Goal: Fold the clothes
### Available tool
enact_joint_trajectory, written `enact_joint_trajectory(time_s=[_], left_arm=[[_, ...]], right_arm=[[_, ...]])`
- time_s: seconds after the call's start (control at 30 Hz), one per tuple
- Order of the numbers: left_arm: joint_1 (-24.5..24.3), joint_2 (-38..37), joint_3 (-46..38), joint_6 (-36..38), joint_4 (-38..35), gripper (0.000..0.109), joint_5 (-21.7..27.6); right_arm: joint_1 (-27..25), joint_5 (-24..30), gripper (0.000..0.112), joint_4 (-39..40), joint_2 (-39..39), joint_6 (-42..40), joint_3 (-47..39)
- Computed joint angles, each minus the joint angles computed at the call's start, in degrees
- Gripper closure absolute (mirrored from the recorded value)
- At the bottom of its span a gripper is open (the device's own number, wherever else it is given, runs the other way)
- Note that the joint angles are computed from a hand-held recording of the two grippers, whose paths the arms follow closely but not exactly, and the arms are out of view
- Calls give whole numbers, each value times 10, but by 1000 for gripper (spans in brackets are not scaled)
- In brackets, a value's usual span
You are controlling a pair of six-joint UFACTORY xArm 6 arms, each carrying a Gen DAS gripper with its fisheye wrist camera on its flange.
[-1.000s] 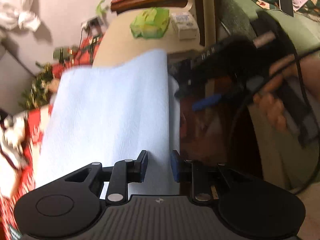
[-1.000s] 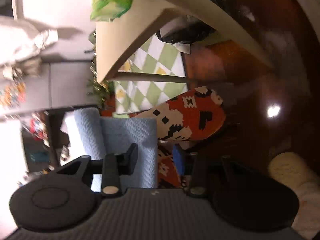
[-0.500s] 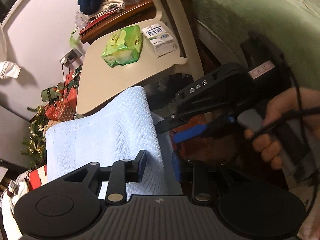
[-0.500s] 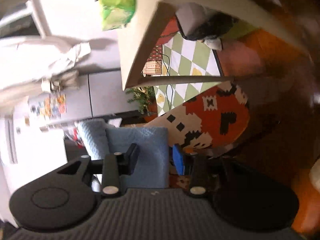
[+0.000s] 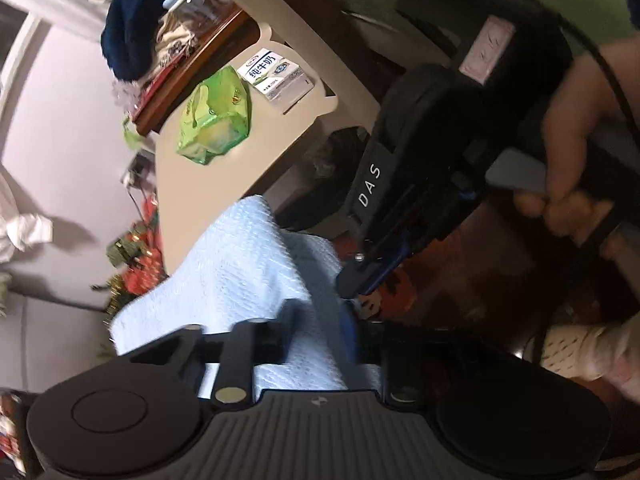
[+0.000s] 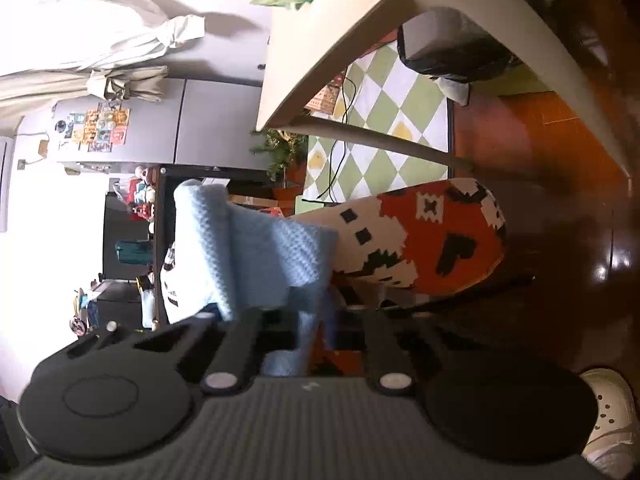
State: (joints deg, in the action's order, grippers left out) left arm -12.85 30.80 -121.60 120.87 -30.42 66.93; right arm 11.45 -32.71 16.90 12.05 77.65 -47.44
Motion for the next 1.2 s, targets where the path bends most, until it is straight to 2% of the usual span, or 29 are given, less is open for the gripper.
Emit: enact_joint_trajectory(time_s=[0.03, 0.2, 0.27, 0.3, 0.33, 0.47, 0.5, 0.57, 0.63, 0.77, 0.83, 0.9, 0.93, 1.0, 1.1, 1.2], left_arm=[[0, 11, -20, -15, 3, 102, 11], [7, 62, -127, -82, 8, 105, 81], [7, 55, -120, -83, 5, 105, 80], [5, 35, -84, -69, 5, 105, 57], [2, 18, -53, -57, 6, 104, 35], [-9, -47, 72, 9, 3, 79, -54], [-10, -60, 99, 28, -3, 76, -75], [-11, -82, 143, 58, -18, 73, -110], [-13, -97, 174, 79, -30, 70, -142], [-23, -112, 221, 118, -51, 69, -212], [-27, -114, 232, 129, -57, 67, -232], [-29, -111, 228, 120, -57, 68, -233], [-29, -108, 221, 107, -56, 70, -229], [-29, -101, 202, 78, -51, 98, -218], [-27, -79, 143, 0, -10, 103, -166], [-23, -75, 118, -17, -5, 104, -137]], right_arm=[[0, -2, 112, -2, 0, -2, -2], [10, -2, 112, 29, -28, -39, 8], [21, 6, 112, 66, -49, -69, 18], [22, 10, 112, 72, -54, -72, 22], [23, 15, 107, 76, -60, -74, 27], [7, -2, 102, 21, -48, -16, 41], [3, -8, 95, 6, -41, 0, 41], [-4, -34, 90, -22, -20, 36, 41], [-5, -57, 80, -27, 0, 47, 39], [-19, -98, 74, -73, 44, 81, 24], [-31, -117, 71, -107, 67, 99, 10], [-40, -138, 72, -131, 89, 113, -5], [-43, -150, 81, -139, 99, 120, -12], [-49, -158, 108, -151, 106, 125, -18], [-51, -144, 108, -156, 87, 118, -10], [-41, -123, 109, -125, 40, 98, 21]])
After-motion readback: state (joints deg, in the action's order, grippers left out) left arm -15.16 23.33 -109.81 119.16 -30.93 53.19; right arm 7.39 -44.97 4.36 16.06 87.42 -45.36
